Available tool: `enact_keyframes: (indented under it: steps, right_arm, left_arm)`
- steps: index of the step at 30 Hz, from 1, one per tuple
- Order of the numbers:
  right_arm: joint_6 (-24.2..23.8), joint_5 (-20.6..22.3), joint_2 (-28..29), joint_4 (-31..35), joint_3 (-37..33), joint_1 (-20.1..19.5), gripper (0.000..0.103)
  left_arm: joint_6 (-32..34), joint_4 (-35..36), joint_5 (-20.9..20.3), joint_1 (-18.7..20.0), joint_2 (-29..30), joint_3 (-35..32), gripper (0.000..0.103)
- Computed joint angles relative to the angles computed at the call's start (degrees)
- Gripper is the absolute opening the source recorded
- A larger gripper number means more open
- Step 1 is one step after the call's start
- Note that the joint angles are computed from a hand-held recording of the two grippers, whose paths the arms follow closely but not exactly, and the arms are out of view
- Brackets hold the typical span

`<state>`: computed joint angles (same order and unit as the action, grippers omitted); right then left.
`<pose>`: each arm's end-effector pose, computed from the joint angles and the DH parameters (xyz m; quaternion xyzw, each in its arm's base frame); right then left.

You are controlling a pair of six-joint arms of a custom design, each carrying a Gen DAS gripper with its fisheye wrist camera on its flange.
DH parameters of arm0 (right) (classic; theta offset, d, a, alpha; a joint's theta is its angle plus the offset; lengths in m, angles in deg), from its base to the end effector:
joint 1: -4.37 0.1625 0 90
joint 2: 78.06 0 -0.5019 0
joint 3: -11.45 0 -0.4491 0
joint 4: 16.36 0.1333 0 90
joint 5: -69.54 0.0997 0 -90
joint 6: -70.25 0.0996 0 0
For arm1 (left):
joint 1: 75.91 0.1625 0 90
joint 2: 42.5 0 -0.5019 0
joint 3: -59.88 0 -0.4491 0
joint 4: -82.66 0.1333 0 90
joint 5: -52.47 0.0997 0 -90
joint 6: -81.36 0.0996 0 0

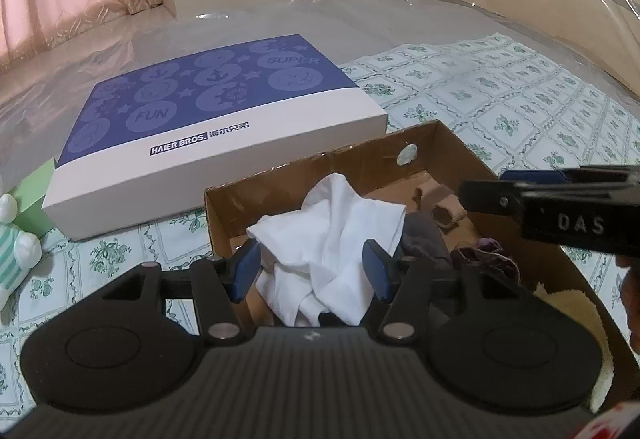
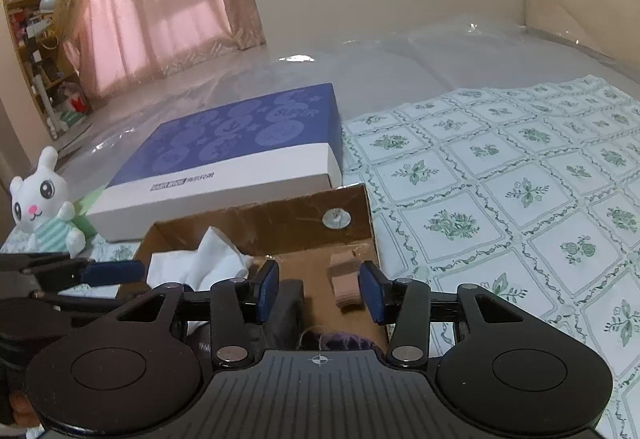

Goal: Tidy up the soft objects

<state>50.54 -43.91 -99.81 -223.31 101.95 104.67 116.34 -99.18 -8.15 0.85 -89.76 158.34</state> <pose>0.2287 -0.7345 -0.0567 0.1513 -0.8848 0.3832 0.2177 0.0046 -0.7759 0.1802 0.2902 0.8640 -0.2850 0.2969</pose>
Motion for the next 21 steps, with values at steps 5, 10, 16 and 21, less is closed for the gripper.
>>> enact_keyframes:
  steps: [5,10,16,21]
  right_arm:
    - [-0.6,-0.1,0.0,-0.2,0.5,0.2,0.045]
    - [-0.3,0.0,-0.3,-0.2,1.3,0.5,0.045]
    - [0.7,0.7,-1.7,-2.1,4.3,1.0,0.047]
    - [2.6,1.7,-3.7,-5.4,8.7,1.6,0.065]
  left_arm:
    - [-0.3,0.2,0.3,0.0,-0.3,0.2,0.054]
    - [-0.4,0.6,0.2,-0.1,-1.0,0.8,0.054]
    - [-1.0,1.1,-2.1,-0.2,-3.8,3.5,0.054]
    - [-3.0,0.6,-3.1,-0.8,-7.2,7.3,0.059]
